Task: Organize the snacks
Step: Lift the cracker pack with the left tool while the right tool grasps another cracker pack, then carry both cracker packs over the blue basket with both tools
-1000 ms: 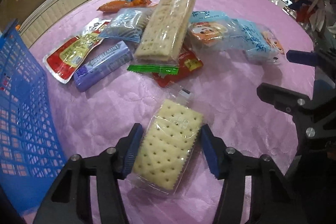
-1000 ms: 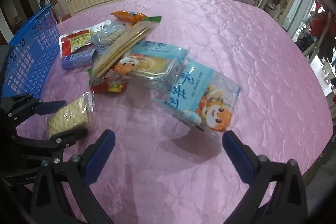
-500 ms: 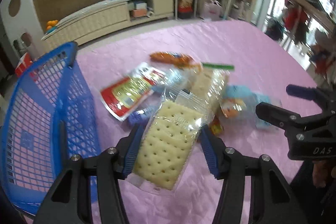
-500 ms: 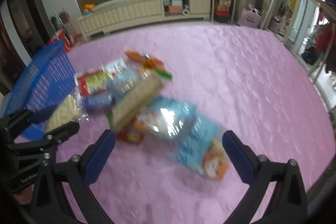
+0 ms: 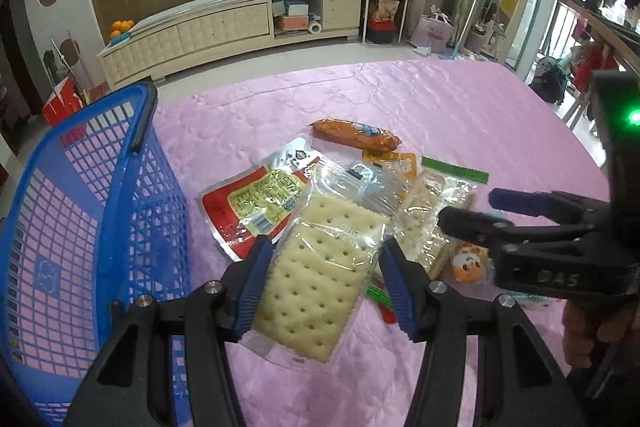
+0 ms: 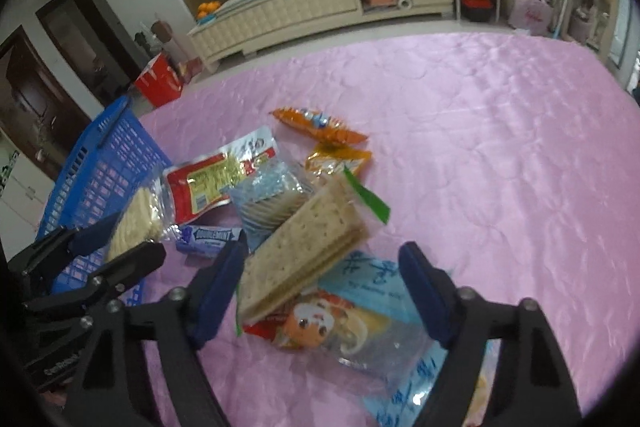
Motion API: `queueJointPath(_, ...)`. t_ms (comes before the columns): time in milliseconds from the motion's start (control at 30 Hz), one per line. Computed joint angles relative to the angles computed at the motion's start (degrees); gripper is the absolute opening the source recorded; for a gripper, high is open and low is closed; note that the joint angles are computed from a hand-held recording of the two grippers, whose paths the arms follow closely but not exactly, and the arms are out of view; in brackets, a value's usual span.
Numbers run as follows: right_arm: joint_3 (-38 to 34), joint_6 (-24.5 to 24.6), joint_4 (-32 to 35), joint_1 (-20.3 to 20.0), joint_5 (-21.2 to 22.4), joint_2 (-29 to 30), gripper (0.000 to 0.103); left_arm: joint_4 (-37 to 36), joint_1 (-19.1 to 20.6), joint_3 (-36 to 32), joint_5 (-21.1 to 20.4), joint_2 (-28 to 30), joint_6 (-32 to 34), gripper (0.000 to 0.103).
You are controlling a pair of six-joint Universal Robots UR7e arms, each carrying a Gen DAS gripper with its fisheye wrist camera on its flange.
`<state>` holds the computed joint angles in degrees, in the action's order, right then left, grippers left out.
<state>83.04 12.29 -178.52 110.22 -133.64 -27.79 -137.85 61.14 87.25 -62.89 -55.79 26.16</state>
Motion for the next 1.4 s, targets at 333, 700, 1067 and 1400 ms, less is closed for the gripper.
queueJointPath(333, -1.1, -3.3, 1.6, -0.2, 1.2, 0.3, 0.037, -1.0, 0.3, -0.5, 0.7, 0.6, -1.1, 0.053)
queueJointPath(700, -0.7, -5.8, -2.5, 5.6, -0.8, 0.1, 0.015, -2.3, -1.2, 4.4, -0.9, -6.3, -1.3, 0.053)
queueJointPath(1067, -5.3, -10.4, -4.1, 12.4, -6.7, 2.3, 0.015, -1.5, -2.6, 5.8, -3.6, -14.8, -0.5, 0.053)
queueJointPath(1400, -17.9, -18.5, -2.8, 15.7, -7.2, 8.6, 0.015, -0.4, -1.3, 2.1, -2.8, -18.0, 1.5, 0.053)
